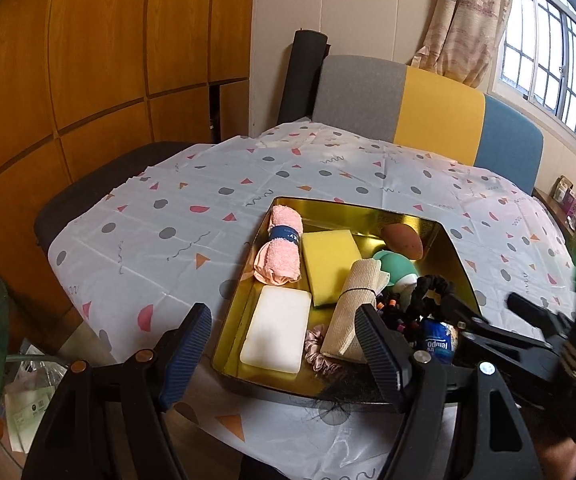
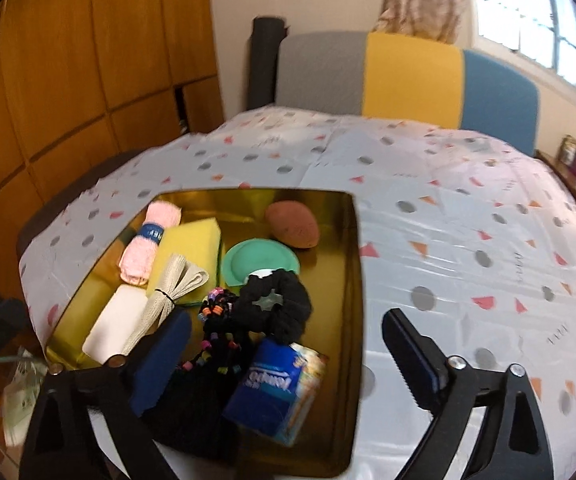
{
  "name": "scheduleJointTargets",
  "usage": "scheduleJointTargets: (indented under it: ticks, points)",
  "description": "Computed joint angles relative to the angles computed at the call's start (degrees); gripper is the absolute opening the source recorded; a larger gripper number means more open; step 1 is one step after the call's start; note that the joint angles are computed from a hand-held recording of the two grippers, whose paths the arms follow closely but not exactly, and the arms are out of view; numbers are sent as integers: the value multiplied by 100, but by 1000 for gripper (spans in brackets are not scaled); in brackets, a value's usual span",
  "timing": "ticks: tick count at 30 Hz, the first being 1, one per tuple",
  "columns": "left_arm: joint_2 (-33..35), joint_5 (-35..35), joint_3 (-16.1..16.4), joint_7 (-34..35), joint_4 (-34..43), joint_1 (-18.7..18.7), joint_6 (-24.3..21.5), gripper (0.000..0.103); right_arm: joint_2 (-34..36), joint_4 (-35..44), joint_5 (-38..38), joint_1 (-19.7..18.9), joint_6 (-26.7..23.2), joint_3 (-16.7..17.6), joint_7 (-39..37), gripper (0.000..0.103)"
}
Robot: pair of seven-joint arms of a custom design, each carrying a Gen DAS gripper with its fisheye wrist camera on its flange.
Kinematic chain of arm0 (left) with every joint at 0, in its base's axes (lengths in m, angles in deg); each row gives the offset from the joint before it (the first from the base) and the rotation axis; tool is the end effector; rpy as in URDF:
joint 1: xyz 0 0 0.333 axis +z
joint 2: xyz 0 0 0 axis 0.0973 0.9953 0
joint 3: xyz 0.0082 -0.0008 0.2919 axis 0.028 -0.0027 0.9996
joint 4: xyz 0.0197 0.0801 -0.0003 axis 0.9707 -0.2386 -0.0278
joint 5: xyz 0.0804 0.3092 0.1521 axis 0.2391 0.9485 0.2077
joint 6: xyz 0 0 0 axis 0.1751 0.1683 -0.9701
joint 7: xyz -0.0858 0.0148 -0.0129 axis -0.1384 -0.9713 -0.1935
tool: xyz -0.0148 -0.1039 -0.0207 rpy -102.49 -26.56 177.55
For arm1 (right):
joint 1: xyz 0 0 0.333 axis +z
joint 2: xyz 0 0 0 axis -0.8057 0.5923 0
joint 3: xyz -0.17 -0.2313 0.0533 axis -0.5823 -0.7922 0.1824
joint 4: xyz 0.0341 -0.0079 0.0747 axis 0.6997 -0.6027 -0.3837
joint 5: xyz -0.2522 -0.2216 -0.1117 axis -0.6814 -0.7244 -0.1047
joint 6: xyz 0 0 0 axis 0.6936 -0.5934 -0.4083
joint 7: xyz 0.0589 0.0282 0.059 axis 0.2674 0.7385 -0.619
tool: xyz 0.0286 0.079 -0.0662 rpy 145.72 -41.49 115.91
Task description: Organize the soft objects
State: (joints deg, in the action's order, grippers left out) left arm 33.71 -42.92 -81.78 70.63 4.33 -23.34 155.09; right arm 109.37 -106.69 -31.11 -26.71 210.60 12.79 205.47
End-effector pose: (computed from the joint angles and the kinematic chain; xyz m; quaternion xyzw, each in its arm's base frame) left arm 0.6270 -0.3611 0.4623 -0.6448 0.6431 -0.3124 0.2703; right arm 0.6462 0.2483 0.4285 -0.6208 0.6699 -0.2773 0.2982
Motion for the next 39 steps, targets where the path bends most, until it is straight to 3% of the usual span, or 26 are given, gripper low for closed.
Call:
scheduleJointTargets:
  ticks: [2, 6, 11, 25, 39]
  points:
    - [-80, 79, 41, -82, -135, -39, 49, 75, -276, -369, -437, 328, 86, -362, 615, 99]
    - [-231, 302, 78, -254, -382, -132, 54, 75, -664, -777, -1356, 606, -6, -589, 1457, 103]
    - [-416, 624, 76, -670, -692, -165, 238, 75, -961, -1035, -1893, 519, -202, -397, 1929, 103]
    - [-564, 881, -43, -975, -840, -59, 193, 75, -1228, -1192, -2776, -81, -417, 340, 2619, 103]
    - [-599, 1038, -68, -1074, -887, -60, 196, 75, -1261, -1234, -2981, -245, -443, 520, 2771, 103]
